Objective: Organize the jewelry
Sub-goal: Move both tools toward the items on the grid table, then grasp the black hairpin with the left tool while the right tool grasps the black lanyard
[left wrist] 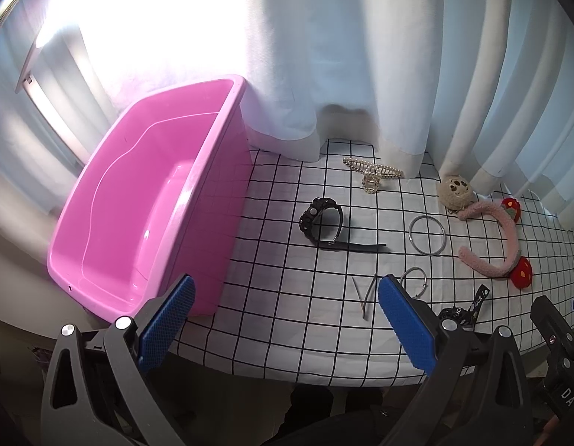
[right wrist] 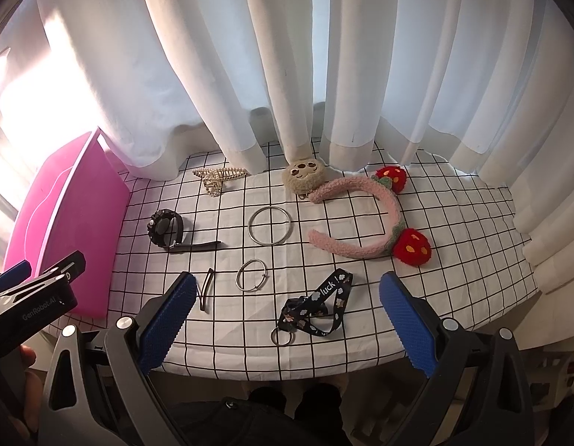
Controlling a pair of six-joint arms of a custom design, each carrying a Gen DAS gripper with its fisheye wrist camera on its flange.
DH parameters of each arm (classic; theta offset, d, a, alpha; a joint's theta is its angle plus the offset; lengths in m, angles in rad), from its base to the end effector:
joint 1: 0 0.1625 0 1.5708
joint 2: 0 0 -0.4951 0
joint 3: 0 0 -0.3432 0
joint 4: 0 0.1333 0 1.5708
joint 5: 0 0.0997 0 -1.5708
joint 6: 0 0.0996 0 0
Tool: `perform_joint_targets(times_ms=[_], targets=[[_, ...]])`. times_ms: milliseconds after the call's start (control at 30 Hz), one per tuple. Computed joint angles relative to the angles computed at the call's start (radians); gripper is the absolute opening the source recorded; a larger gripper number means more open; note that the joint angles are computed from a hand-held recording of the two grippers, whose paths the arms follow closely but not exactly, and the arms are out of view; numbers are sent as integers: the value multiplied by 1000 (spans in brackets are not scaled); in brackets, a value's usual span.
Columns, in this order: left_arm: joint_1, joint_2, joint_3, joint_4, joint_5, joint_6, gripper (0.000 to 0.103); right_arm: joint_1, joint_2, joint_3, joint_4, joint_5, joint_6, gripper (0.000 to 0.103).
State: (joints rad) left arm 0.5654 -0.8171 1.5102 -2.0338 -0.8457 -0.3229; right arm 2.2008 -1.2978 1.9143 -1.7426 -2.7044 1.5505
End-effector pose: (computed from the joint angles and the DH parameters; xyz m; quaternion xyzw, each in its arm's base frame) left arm -0.4698 -0.5342 0.2089 0.3492 0.8616 -0.1326 0.3436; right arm 0.3208 -0.3668 0.3599 -0.2594 -0.7898 0.3784 0.4071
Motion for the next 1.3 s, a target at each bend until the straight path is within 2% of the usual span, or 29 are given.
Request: perform_joint_targets(times_ms=[267, 333, 767, 833, 1033, 1200, 1300], targets=[[18, 14, -37, 7, 3, 29, 97, 4, 2, -10, 22, -4, 12, 94], [-7, -7, 19, -12, 1, -3, 97, 4, 1, -12, 25, -4, 14, 94], [-6, -17, 38, -24, 4, 15, 97, 7, -4, 18, -20, -1, 15, 94], [-3, -16, 46, -32, -1, 24, 97, 2, -16, 48, -70, 4, 1, 94], [14, -12, 103, -110, -41, 100, 97, -12, -78, 212, -327, 19, -40, 94], [38, 1, 181, -242, -100, 183, 97, -31, -109, 351, -491, 23, -53, 94], [49, 20, 214, -295, -123, 216, 97, -59, -111, 431, -627, 41, -91, 94]])
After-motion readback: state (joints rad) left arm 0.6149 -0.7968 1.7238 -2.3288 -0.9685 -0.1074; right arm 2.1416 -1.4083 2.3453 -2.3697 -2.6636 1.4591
